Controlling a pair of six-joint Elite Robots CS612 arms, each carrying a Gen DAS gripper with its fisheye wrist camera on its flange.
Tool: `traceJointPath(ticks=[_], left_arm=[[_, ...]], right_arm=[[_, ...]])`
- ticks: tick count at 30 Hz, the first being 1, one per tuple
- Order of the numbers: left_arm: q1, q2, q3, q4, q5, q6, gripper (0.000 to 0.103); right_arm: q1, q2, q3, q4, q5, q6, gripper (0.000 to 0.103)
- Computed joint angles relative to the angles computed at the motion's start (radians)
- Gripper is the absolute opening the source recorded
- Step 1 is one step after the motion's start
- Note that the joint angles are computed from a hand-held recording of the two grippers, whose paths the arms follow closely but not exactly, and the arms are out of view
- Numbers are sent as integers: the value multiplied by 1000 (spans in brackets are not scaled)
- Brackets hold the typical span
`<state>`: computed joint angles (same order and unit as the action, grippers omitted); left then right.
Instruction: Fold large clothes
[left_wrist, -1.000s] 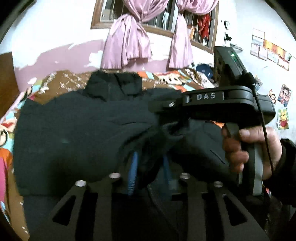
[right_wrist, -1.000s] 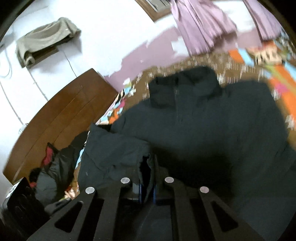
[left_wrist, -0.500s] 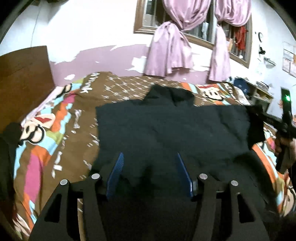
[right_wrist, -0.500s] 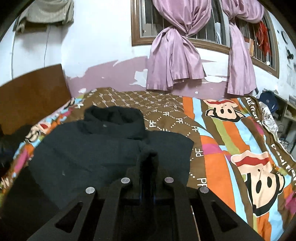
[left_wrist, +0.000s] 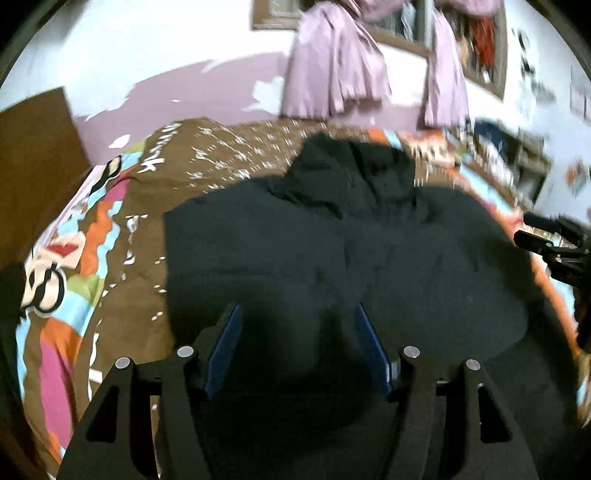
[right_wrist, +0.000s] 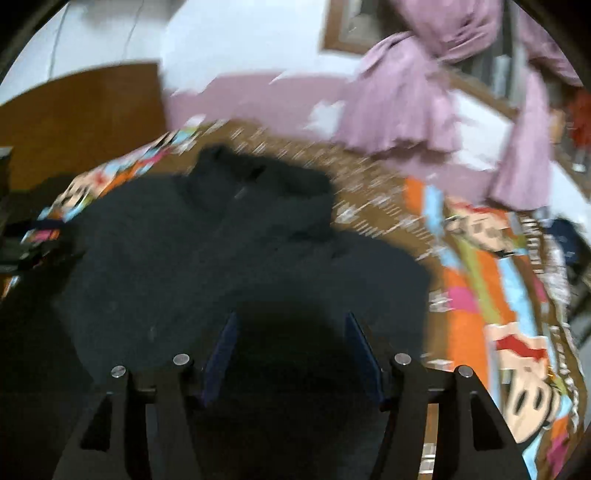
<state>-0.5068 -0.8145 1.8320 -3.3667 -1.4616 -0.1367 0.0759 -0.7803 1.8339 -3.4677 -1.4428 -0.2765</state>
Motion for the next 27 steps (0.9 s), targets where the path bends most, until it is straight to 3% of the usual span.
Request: traceJointPath(ticks=[5, 9, 13, 16, 20, 27], left_arm=[[4, 37, -28, 51, -38, 2, 66], [-6, 55, -25, 52, -6, 59, 66], [-9, 66, -36, 82, 9, 79, 66], [-11, 79, -47, 93, 29, 102, 66], [-21, 89, -43, 67, 67, 121, 66], [-12, 101, -23, -46, 43, 112, 71]], right_arm=[[9, 43, -41, 139, -19, -7, 66], [7, 85, -51, 97, -3, 9, 66], [-3, 98, -59, 113, 28, 20, 66], [1, 104, -59, 94, 12, 17, 66], [-5, 116, -41, 11, 32, 24, 66], [4, 123, -31, -53, 5, 24, 69]])
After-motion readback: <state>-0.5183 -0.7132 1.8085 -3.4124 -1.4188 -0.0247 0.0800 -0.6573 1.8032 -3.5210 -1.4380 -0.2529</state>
